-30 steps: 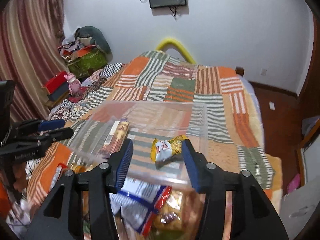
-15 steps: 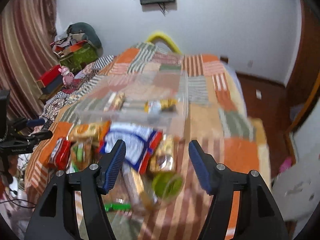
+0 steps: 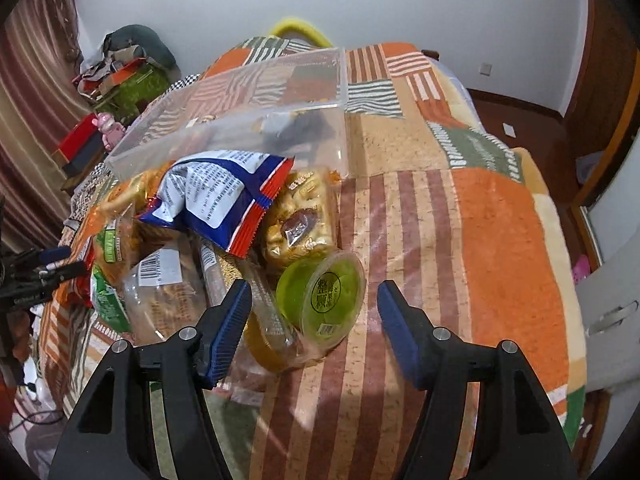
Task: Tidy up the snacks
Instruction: 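Grasp the red-and-white bag with the left tool while the right tool grasps the green-lidded cup, then carry the red-and-white bag to the box with the left tool while the right tool carries the cup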
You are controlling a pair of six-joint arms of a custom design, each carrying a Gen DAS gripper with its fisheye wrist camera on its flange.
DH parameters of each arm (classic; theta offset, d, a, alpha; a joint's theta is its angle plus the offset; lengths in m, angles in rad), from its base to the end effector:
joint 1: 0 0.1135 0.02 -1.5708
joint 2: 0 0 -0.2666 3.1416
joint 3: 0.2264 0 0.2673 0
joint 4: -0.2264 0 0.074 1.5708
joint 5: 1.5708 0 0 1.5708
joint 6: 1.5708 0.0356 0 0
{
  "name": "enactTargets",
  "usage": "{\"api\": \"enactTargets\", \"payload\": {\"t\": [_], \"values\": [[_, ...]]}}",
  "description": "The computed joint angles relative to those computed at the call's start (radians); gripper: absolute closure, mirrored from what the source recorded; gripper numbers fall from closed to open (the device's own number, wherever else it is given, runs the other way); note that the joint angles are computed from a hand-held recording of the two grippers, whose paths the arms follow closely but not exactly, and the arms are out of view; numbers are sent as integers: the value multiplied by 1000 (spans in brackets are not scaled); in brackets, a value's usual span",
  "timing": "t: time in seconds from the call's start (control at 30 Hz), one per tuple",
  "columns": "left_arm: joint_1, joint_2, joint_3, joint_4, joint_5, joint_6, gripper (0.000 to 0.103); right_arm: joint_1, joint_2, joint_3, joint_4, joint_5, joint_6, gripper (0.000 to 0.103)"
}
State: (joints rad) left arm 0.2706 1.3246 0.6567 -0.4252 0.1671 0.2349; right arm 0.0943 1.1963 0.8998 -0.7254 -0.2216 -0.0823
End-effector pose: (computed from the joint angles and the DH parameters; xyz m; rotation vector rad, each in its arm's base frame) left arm 0.2395 0.0603 0.1610 0.0067 2.6387 -0.0533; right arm 0.2440 0.0309 0.2501 -0.3080 2.5626 0.2914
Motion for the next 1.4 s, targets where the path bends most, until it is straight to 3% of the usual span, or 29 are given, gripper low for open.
{"api": "enactTargets", "payload": {"t": [0.13,0.3,0.4,0.5,0.63,0.93,0.97,1.0,1.1,1.4], "values": [[-40,34,-27,50,-47,-18,21,9,26,-9,30,6,13,41],[-23,96,-8,78,-49,-62,19,43,32,-19,49,76,27,42],[-6,119,-4,101,-35,-81,19,36,44,-20,57,62,33,44],[-1,113,-28,149,-26,-86,20,32,54,-21,61,61,48,44],[9,78,-65,178,-5,-87,30,35,72,-18,58,65,71,50],[38,30,-62,131,36,-104,38,39,30,-39,59,80,75,50],[44,20,-60,120,45,-106,38,38,31,-36,60,81,73,51],[48,11,-59,114,49,-106,38,35,20,-36,54,72,64,59],[51,-32,-60,98,48,-110,38,55,-6,-30,39,111,49,63],[43,-156,-8,20,82,-140,38,28,-39,-14,18,75,30,66]]}}
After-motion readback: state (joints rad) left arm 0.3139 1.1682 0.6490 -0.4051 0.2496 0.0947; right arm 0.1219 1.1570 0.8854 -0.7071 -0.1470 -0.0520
